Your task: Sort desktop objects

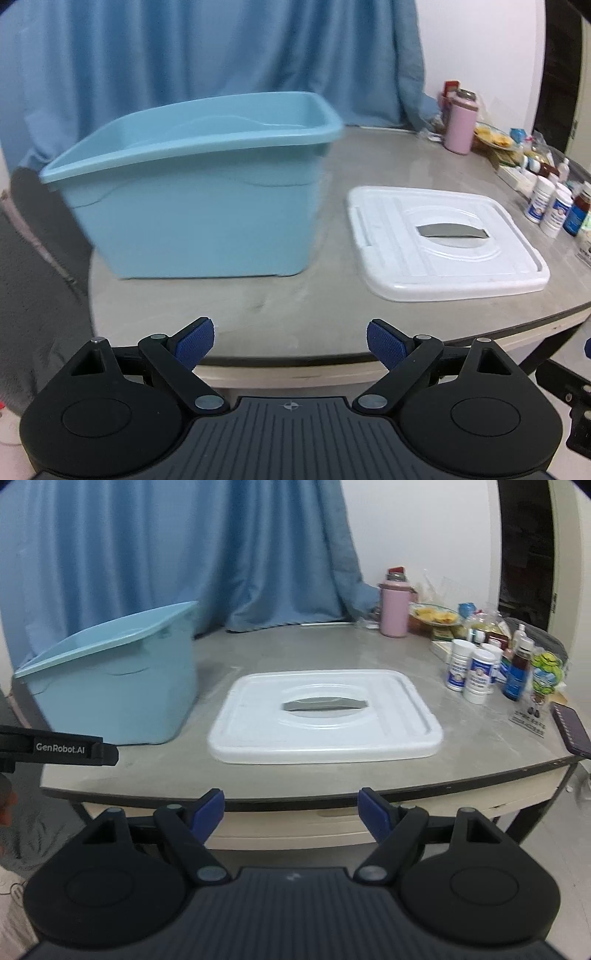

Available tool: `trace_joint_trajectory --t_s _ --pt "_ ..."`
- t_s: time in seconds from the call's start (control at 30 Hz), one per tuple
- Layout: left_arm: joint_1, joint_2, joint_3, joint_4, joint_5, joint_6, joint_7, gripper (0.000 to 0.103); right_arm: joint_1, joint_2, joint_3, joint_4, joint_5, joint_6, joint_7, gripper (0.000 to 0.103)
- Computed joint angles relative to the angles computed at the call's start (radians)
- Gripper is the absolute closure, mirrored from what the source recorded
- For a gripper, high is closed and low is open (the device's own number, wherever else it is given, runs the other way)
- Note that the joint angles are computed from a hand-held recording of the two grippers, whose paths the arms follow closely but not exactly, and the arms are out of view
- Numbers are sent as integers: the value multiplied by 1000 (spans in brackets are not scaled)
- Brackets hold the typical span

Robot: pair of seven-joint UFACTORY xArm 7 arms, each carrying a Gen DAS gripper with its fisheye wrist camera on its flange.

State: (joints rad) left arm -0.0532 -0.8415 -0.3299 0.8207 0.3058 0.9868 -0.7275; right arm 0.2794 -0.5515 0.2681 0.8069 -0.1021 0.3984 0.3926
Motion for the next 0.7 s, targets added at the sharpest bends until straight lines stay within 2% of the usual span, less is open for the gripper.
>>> trace_joint_trajectory --t_s 0.2,0.43,0.7 --pt "6 139 -36 51 16 -82 -50 11 -41 78 -34 48 -20 -19 -26 24" --pt "6 314 -64 143 100 -113 -143 11 -65 194 -64 126 -28 -34 -62 24" --pt "-48 459 -13 248 176 -105 -199 11 -78 297 -81 224 -44 -10 -70 24"
